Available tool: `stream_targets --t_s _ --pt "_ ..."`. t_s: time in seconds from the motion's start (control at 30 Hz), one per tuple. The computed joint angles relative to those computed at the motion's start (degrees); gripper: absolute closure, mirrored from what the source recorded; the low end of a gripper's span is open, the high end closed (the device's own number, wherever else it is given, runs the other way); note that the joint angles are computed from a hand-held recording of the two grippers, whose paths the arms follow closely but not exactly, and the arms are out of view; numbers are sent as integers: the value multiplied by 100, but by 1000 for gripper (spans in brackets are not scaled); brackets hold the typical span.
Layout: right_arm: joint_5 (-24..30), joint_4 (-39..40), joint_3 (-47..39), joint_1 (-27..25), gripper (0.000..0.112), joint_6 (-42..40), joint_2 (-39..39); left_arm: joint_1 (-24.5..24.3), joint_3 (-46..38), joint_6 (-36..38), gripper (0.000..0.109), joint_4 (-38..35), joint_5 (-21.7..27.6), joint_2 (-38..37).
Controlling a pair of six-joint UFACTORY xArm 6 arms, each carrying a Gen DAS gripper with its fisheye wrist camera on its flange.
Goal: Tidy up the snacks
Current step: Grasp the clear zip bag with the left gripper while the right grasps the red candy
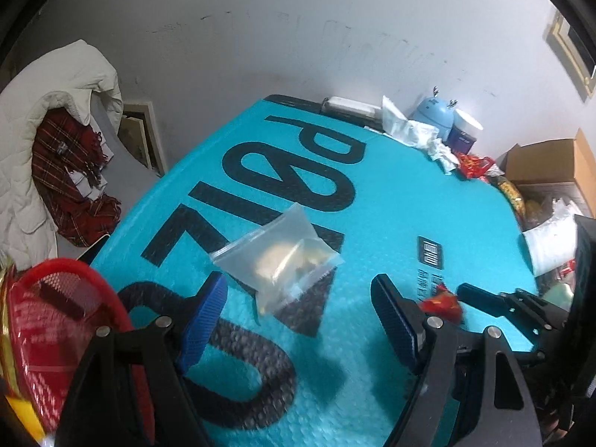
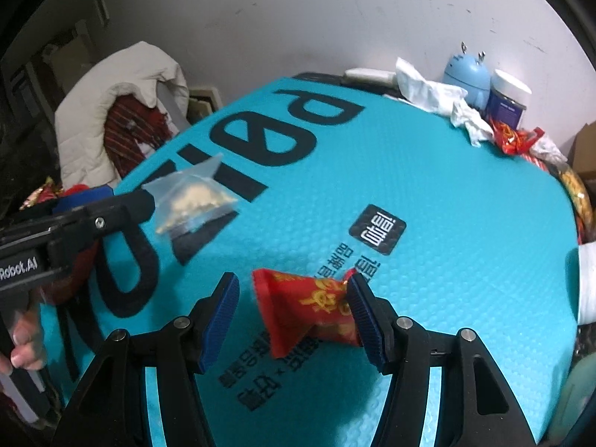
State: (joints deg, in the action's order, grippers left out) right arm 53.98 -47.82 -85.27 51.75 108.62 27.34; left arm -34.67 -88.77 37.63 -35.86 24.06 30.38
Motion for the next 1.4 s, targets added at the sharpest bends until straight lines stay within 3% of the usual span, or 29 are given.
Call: stream_targets --t_s 0.07,0.13,0.3,0.37,0.57,0.77,0.87,1.0,1.07,1.17,1.4 --pt "27 -5 -11 -23 52 12 30 13 -240 -236 30 264 46 198" --pt "24 -25 -2 -57 63 118 48 29 -461 -384 29 392 85 364" --pt "-148 -199 132 -147 68 380 -21 44 -1064 -803 29 712 314 781" --pt "-34 -109 42 -147 75 270 43 29 -1206 -989 29 822 294 897" --pt "60 -154 -45 -120 75 217 115 -22 -1603 -1983 29 1763 311 1254" --pt "76 -224 -26 -109 75 282 121 53 -2587 -2629 29 2281 1279 1895" --pt "114 -227 -50 -103 75 252 140 16 -2482 -2542 29 2380 1084 1882" --pt "98 -188 -56 -111 75 223 167 -6 -2359 -2083 32 1935 928 1844" --pt "33 -211 -10 -123 75 273 151 -42 -2178 -2036 60 2096 714 1766" --pt "38 -214 -4 -121 77 268 140 -56 -2059 -1714 71 1969 769 1662" --pt "-234 -181 47 -121 80 332 98 -35 -1247 -931 72 1182 804 1060"
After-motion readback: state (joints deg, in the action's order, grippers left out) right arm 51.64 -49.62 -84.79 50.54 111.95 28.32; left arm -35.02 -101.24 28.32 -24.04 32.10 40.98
